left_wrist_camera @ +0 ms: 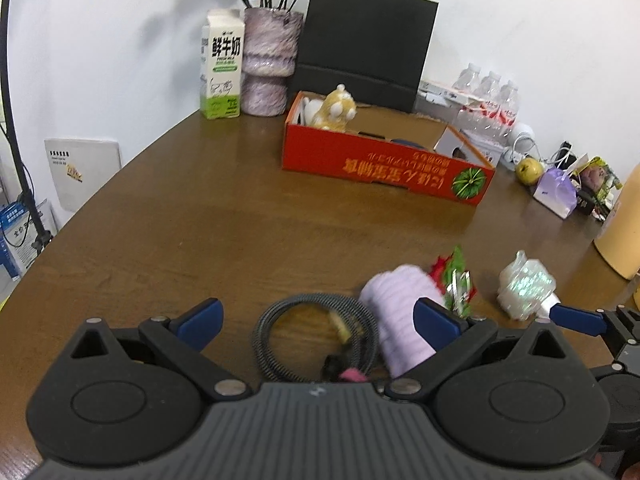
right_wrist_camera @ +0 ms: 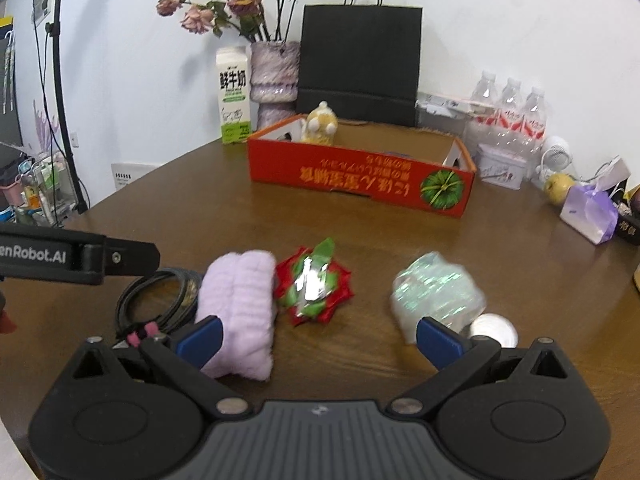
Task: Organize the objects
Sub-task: 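Move both tools back toward the items on the table, then grasp the pink towel with the right tool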
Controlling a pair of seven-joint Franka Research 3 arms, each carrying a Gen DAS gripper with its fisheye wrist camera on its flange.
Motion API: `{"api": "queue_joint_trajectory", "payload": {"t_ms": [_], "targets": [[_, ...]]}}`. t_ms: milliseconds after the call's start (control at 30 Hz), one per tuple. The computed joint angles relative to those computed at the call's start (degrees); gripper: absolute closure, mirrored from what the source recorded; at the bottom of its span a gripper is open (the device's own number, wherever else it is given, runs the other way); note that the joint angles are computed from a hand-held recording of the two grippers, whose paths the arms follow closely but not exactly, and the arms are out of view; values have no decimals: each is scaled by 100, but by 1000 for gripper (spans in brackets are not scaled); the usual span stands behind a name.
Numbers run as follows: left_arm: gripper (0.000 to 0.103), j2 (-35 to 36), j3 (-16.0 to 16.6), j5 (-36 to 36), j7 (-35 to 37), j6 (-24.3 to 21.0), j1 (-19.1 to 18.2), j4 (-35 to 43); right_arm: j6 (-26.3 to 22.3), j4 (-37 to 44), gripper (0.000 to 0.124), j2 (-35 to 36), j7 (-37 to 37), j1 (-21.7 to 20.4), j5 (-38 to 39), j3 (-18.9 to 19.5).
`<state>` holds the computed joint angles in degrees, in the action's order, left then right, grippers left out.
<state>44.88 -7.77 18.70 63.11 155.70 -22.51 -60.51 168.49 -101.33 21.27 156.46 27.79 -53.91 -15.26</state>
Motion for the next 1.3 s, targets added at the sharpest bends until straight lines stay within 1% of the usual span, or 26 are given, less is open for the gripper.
{"api": "queue_joint_trajectory", "payload": {"t_ms": [100, 167, 233, 367, 500, 600, 700, 767, 833, 933, 1067, 1267, 1300], "targets": [[0, -99, -51, -52, 33, 113, 97, -216, -45, 141, 21, 154, -127, -3, 165, 62], [0, -156, -69, -83, 41, 195, 150, -337, -84, 260, 21, 262, 80, 147, 88, -79], [0, -196, -64, -92, 38, 240, 183, -424, -7, 354, 21, 356, 113, 149, 149, -98], [0, -227, -61, -106, 31, 248, 237, -503, 9, 545, 23, 549, -328, 121, 550, -16], [0, -262, -57, -121, 21, 263, 291, -596, 95, 691, 27, 749, -844, 100, 1126, 42], [0, -311, -67, -134, 9, 331, 336, -700, 149, 750, 41, 857, -1403, -50, 1654, 269], [0, -326, -83, -149, 14, 360, 370, -742, 274, 733, 50, 903, -1588, 49, 1903, 181], [0, -336, -90, -158, 18, 365, 386, -764, 300, 743, 58, 926, -1792, 52, 2110, 197], [0, -334, -103, -173, 30, 367, 403, -773, 344, 726, 73, 937, -1965, 76, 2293, 189], [0, -329, -98, -184, 18, 338, 398, -755, 428, 651, 80, 919, -2015, 292, 2432, -51], [0, -337, -82, -180, -5, 305, 382, -724, 657, 487, 85, 860, -2041, 591, 2598, -424], [0, -418, -60, -132, -67, 361, 349, -760, 1042, 160, 89, 740, -1947, 1343, 2663, -1326], [0, -420, -66, -130, -71, 363, 346, -751, 1094, 94, 90, 722, -1906, 1524, 2665, -1536]]}}
